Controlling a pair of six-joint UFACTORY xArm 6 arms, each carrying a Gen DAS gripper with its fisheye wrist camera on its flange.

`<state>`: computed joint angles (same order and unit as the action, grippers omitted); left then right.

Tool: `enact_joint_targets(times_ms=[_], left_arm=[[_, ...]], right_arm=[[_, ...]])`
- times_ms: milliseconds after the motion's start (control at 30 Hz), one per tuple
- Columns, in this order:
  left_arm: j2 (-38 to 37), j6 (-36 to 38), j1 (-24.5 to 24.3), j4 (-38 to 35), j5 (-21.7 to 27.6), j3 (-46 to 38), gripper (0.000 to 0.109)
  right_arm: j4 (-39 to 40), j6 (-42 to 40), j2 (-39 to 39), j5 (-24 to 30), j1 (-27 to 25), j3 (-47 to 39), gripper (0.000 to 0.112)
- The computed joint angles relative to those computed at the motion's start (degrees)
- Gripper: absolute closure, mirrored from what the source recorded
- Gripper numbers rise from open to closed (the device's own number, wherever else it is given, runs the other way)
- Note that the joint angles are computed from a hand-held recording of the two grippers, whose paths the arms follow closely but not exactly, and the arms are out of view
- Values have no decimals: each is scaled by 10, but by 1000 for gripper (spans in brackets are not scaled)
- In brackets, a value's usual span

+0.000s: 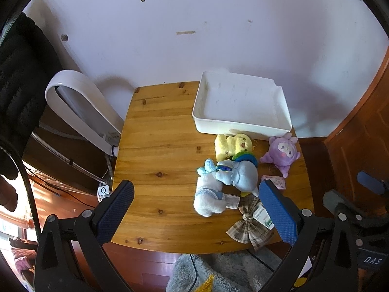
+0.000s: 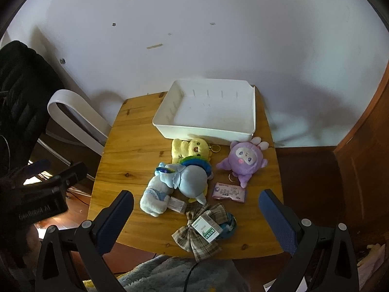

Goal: Organize objects
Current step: 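Move both tools toward the plush toys beside the white tray, then grasp the white bunny plush with left tool while right tool grasps the white medicine box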

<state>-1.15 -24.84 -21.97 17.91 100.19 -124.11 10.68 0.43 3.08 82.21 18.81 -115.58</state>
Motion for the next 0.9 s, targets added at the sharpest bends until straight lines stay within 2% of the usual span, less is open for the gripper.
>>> enact_joint_targets(times_ms=[233,367,667,800,900], left_arm=[[-17,18,37,-28,-27,70,6],[-20,33,63,-64,-38,109,6],[-22,77,100,-140,-71,229,6],[-17,95,102,-143,-100,281,6],[-5,111,106,-159,-107,300,6]], right_arm=[[24,-21,-53,-59,-7,123,10],[18,-34,-73,-84,-2,185,20],[-2,-48,-113,-146,18,325,29],[-37,-59,-120,-180,37,372,34],[-69,-60,-116,-196,49,398,42]])
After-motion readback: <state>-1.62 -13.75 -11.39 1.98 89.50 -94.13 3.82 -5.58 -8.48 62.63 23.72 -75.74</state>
